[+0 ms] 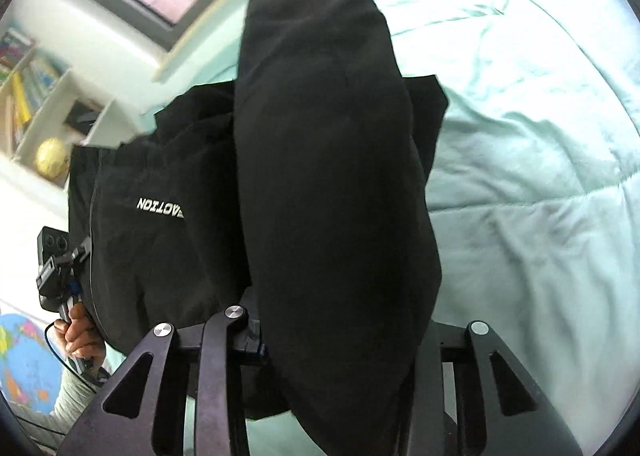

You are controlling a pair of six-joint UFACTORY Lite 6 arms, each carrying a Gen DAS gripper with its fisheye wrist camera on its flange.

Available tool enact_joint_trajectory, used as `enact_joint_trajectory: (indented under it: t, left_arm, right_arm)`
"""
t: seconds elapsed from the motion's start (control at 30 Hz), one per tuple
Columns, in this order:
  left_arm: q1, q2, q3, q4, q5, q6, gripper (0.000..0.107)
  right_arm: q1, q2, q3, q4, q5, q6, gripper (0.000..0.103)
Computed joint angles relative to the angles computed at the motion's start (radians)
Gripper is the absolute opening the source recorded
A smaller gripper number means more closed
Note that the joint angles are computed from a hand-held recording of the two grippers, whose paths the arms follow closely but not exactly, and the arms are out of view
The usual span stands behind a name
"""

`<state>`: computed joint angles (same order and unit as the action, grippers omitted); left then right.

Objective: Fold large clothes

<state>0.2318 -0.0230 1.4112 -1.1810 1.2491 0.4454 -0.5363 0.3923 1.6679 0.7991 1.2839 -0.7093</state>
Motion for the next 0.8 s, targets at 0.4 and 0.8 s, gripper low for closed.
enact_joint_trajectory:
  t: [0.4,0.8]
  left_arm:
    - [0.716,-0.272,-0.236,0.166,0.576,0.145,0.040]
    - [0.968,-0.056,-0.444,0.436,0.280,0.183,0.049]
  right_arm:
    - [0.129,-0.509,-0.482,-0.094,0.036,0.152,0.042]
    - [0.166,-0.480,-0.603,-0.344,-0.165,0.265,0.055]
